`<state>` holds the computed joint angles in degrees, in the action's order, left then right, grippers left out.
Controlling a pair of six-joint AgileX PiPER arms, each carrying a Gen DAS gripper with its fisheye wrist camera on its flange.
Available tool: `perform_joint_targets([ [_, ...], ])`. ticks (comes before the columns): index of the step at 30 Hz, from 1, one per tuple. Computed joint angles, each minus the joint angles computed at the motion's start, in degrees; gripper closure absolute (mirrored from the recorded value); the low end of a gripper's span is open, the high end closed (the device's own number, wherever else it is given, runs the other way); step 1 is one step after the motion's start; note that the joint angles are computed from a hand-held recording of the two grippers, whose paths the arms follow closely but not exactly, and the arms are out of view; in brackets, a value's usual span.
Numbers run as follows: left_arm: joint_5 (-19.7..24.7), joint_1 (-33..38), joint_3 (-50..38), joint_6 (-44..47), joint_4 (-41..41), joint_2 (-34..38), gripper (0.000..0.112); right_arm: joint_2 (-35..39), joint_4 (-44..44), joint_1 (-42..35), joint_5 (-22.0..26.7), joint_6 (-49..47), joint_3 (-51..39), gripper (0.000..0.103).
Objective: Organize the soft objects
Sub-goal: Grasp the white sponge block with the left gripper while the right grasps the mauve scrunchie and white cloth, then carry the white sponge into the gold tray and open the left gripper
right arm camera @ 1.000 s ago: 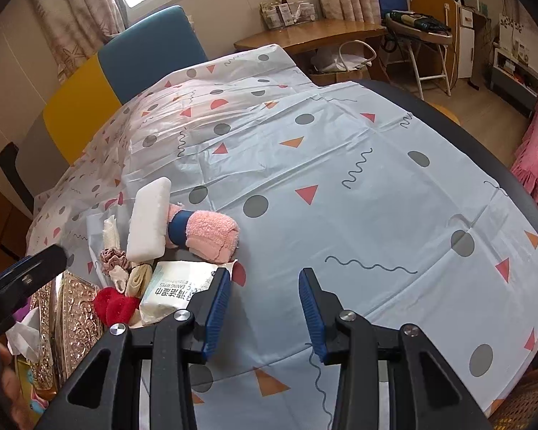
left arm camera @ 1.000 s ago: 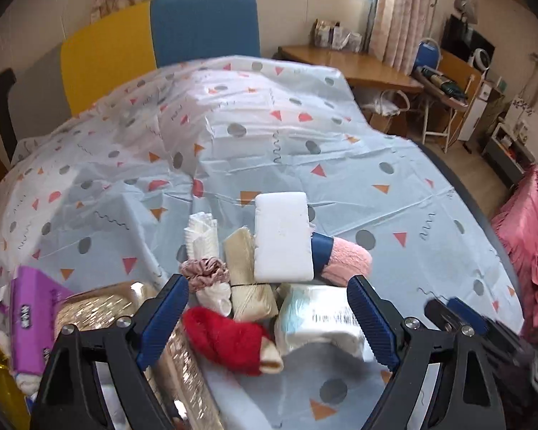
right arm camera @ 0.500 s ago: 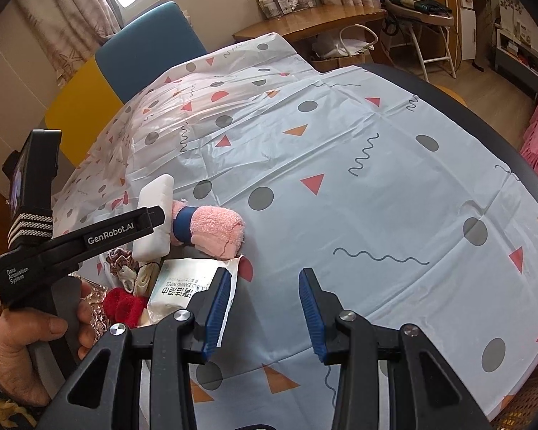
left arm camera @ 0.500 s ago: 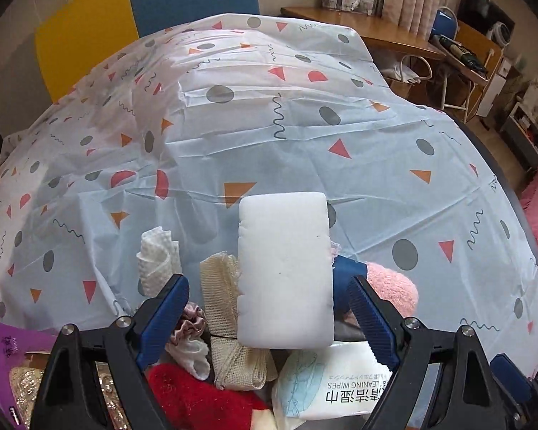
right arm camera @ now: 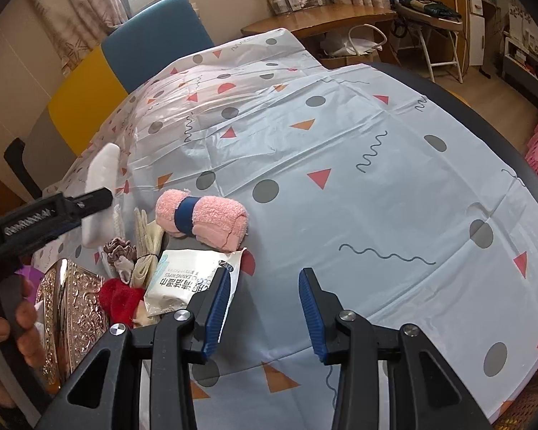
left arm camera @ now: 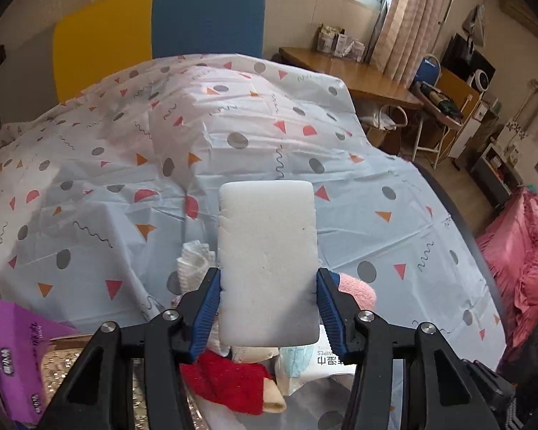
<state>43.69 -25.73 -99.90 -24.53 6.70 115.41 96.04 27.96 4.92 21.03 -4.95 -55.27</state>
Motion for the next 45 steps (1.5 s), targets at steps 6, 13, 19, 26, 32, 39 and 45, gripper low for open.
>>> perform_joint_targets([
  [6,-3.7,5.6,10.3,1.6,-2.8,-11.3,0.059,1.1,10.4,2.3,1.7,-13.7,-0.4,0.064],
  [13,-7.9,11.4,21.8,4.3,-5.7,-22.4,0.059,3.6,19.5,7.0,4.9,-25.0,-4.2,0.066],
  [19,-9.9,15.9,30.3,8.5,-9.3,-31.2,0.058,12.8,14.0,12.2,8.3,-19.3,-19.3,0.068],
  [26,-9.5,22.7,37.2,15.9,-15.3,-38.9,0.058,28.4,3.2,15.6,17.1,-5.3,-42.0,0.068],
  [32,-7.8,30.8,41.1,25.0,-23.8,-43.5,0.058,39.2,-4.3,16.9,25.7,4.1,-56.7,0.068],
  [39,-5.4,46.5,48.2,39.0,-35.2,-48.5,0.058,38.5,-6.7,17.9,22.1,3.9,-53.2,0.072],
  [45,-1.9,66.6,54.0,52.4,-44.0,-47.4,0.058,39.1,-6.5,17.6,23.9,2.9,-54.2,0.072],
])
